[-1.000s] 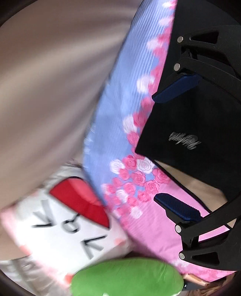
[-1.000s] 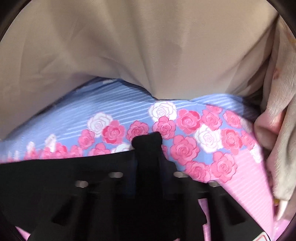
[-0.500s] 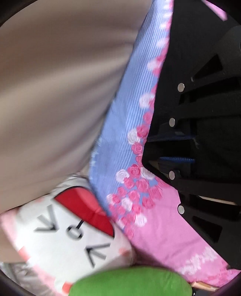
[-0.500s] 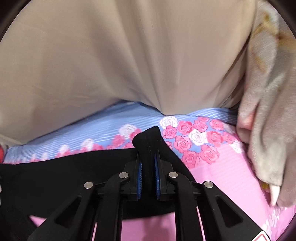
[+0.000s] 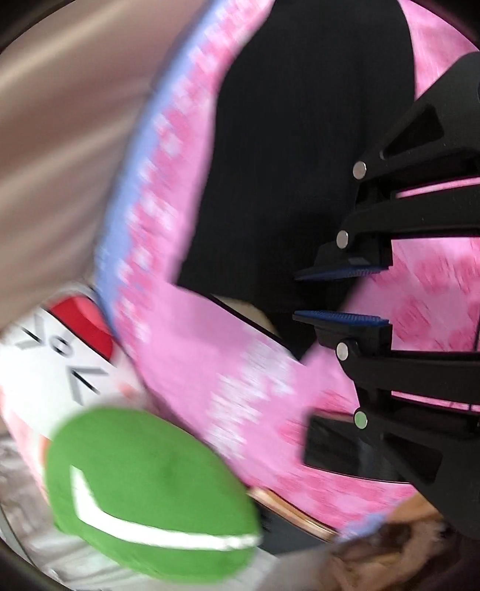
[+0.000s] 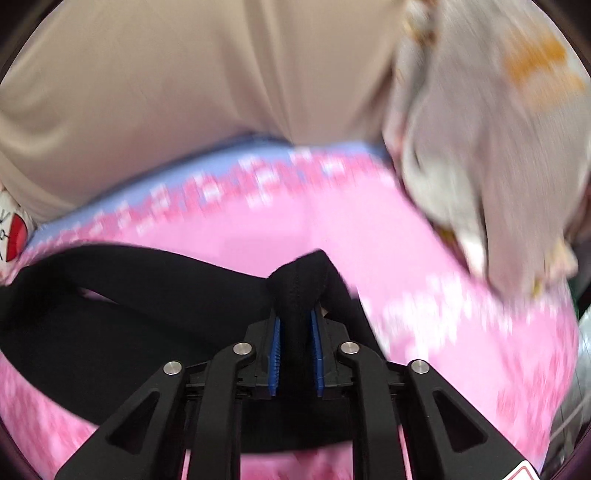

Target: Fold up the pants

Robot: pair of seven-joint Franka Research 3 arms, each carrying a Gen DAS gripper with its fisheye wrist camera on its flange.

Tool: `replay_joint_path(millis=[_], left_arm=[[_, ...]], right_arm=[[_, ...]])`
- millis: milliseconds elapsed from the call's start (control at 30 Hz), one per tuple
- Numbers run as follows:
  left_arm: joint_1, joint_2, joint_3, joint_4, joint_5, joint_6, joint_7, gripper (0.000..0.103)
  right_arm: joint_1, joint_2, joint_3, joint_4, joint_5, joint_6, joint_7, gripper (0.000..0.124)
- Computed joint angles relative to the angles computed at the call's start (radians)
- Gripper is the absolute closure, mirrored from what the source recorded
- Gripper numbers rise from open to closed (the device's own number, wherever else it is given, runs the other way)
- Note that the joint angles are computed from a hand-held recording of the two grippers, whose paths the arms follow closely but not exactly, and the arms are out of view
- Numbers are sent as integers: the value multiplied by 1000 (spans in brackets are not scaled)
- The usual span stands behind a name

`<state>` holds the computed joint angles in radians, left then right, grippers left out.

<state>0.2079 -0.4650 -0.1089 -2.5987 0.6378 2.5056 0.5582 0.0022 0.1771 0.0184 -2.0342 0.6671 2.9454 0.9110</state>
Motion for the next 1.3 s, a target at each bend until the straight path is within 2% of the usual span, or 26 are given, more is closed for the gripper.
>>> replay_joint_path(millis=[33,100,133,167,233,300,367,433,533,600,633,667,733,767,833,900,967,1033,1100,1133,1167,1233,1300], left_arm=[[10,0,-23,-7,15,-28,-35,85],[5,-34,-33,-39,8,-43,-108,61],[-6,-61,-22,-62,-5,-12,-128,35],[-15,-99,-15,-91,-11,42,-151,22],[-22,-143,-38,-109,-13,76,-179,16],[-28,-137,-60,-97,-13,104,-198,9],[-47,-81,-41,-72,-44,143,-180,9],[-64,-3,-11,-44,-100,184,-161,9],[-84,78,36,-32,-195,248,-120,12],[-96,104,64,-44,-253,310,-84,53],[-82,106,49,-40,-263,288,-85,83],[-62,97,40,-42,-241,276,-114,95],[-91,18,103,-103,-323,353,-31,95],[-91,-21,114,-122,-340,360,-1,95],[-51,-103,87,-139,-330,293,32,94],[-2,-82,42,-115,-296,196,42,93],[14,-28,16,-85,-268,113,41,89],[10,-25,-11,-92,-240,94,8,84],[29,-54,-88,-73,-160,8,-86,66],[27,-84,-114,-70,-127,-23,-138,40],[13,-119,-114,-82,-108,-24,-159,28],[-15,-171,-128,-81,-61,-26,-194,27],[-51,-173,-148,-55,-32,-33,-219,26]], right_arm=[[0,-6,-2,-26,4,14,3,107],[-15,-38,17,-75,74,53,-47,84],[-2,-58,7,-105,63,94,-23,78],[4,-70,6,-123,68,130,-18,72],[11,-104,7,-158,90,174,-25,70],[15,-143,14,-193,158,204,-71,69],[44,-190,0,-241,182,231,-65,67],[95,-221,-20,-265,302,248,-161,67],[174,-260,-51,-304,384,259,-235,66],[230,-278,-76,-318,446,254,-288,62],[248,-283,-76,-326,455,258,-297,61],[259,-285,-76,-331,453,261,-295,59],[285,-287,-81,-333,463,260,-293,59],[305,-290,-97,-326,508,245,-324,59],[322,-299,-111,-315,603,211,-395,58],[314,-288,-99,-305,669,212,-456,53],[271,-260,-73,-314,581,202,-345,53],[238,-252,-75,-310,563,138,-276,53],[216,-261,-93,-280,711,42,-361,53],[201,-263,-93,-269,744,9,-371,53],[182,-258,-98,-246,766,-46,-360,52],[150,-220,-91,-193,715,-111,-271,50],[125,-166,-80,-131,686,-155,-211,49]])
